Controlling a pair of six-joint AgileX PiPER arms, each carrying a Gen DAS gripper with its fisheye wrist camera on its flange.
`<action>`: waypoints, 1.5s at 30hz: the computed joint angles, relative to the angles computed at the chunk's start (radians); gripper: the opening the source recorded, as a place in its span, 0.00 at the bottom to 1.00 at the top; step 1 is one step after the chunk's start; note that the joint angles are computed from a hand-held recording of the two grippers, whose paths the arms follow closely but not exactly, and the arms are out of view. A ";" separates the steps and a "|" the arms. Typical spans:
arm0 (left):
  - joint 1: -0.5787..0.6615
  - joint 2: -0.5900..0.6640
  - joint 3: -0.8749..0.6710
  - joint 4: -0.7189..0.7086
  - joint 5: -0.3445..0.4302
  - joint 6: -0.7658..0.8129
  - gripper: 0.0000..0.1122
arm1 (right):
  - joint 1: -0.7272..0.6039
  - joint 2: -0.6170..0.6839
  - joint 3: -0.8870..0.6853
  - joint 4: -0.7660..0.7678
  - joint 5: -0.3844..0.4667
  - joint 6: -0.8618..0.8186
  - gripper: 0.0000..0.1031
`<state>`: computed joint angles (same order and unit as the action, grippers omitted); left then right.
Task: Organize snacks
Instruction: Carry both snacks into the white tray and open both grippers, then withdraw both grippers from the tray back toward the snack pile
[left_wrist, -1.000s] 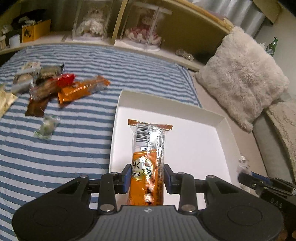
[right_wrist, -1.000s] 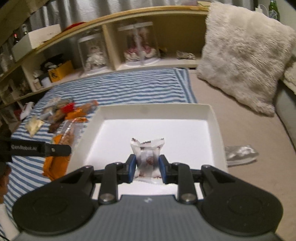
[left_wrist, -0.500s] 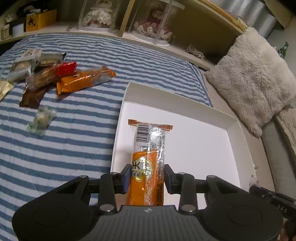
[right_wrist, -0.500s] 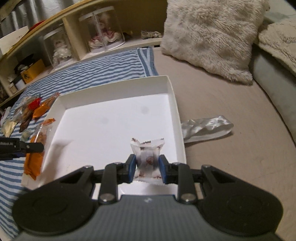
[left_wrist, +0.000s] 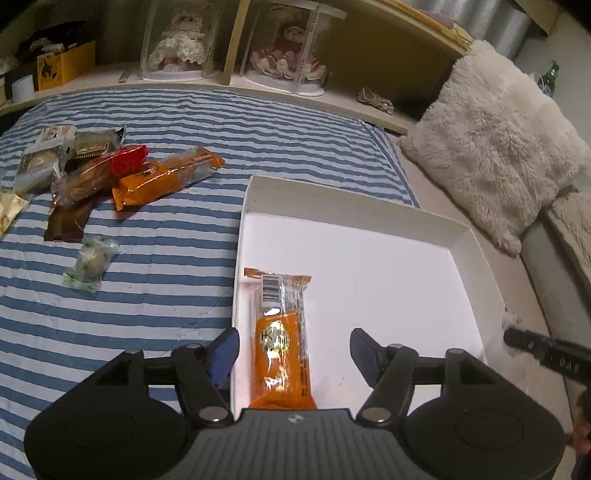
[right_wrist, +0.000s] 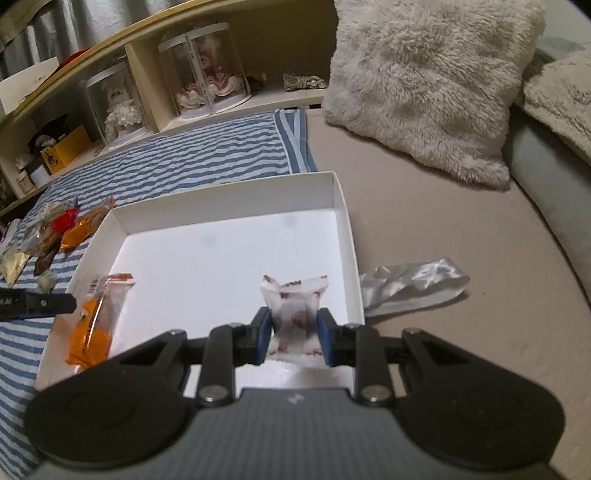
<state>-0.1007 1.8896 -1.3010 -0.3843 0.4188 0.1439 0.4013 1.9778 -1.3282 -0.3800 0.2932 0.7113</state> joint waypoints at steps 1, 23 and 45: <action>-0.001 -0.003 0.001 0.012 0.005 -0.002 0.65 | -0.002 0.002 -0.003 0.003 0.001 -0.003 0.31; -0.016 -0.131 0.105 0.152 0.050 -0.012 0.92 | 0.063 -0.143 0.139 -0.103 0.077 0.172 0.99; 0.090 -0.265 0.159 0.048 0.112 0.148 0.92 | 0.150 -0.216 0.151 -0.245 0.170 0.318 0.99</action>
<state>-0.0110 1.6250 -1.1422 -0.3367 0.5308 0.2916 0.5513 1.7615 -1.1773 -0.6254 0.4632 1.0296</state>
